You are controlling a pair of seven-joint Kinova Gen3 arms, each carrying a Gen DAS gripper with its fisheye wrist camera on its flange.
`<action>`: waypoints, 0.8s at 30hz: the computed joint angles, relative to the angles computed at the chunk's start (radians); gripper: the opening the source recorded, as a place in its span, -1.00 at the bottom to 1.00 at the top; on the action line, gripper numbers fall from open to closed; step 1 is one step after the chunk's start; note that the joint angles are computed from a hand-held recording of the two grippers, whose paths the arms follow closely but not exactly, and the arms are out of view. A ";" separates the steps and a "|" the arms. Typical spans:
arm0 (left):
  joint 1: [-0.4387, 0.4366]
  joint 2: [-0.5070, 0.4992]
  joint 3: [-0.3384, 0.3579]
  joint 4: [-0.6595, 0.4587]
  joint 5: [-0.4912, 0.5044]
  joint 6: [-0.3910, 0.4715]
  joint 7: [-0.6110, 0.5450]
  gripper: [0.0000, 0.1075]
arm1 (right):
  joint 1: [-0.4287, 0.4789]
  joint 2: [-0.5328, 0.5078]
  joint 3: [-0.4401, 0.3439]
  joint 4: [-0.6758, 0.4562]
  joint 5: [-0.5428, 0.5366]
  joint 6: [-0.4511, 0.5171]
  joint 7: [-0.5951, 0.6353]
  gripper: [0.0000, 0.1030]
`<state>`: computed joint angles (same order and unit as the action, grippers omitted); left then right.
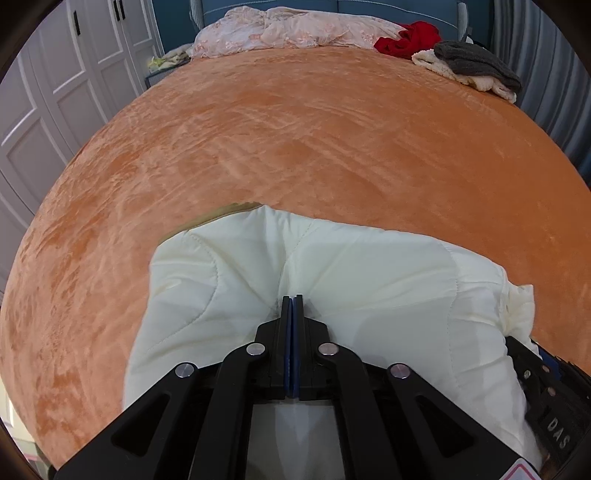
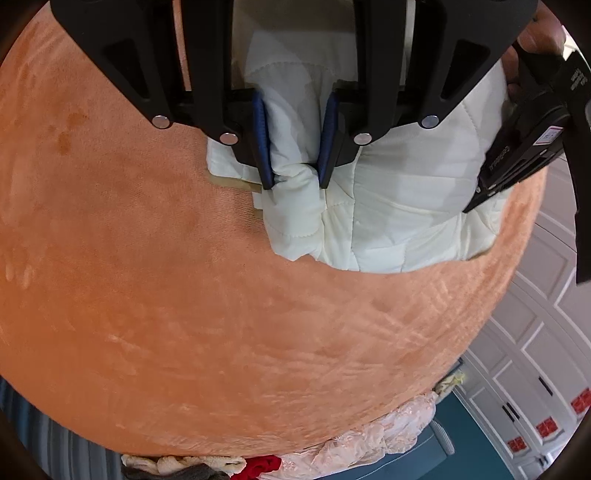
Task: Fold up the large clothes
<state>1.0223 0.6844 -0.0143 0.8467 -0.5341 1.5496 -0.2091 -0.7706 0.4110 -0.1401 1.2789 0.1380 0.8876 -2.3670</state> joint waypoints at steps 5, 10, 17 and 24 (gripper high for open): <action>0.040 -0.154 0.029 0.134 -0.002 -0.055 0.126 -0.37 | 0.017 -0.084 -0.013 0.003 -0.015 0.089 -0.002 -0.01; 0.105 -0.296 0.038 0.310 -0.005 -0.101 0.288 0.39 | 0.106 -0.158 -0.066 0.085 -0.164 0.122 0.078 0.42; 0.040 -0.473 0.133 0.629 0.087 -0.377 0.528 0.46 | 0.430 -0.217 -0.321 0.308 -0.449 -0.087 0.098 0.47; -0.075 -0.547 0.255 0.826 -0.019 -0.637 0.677 0.58 | 0.742 -0.164 -0.634 0.466 -0.733 -0.299 0.253 0.62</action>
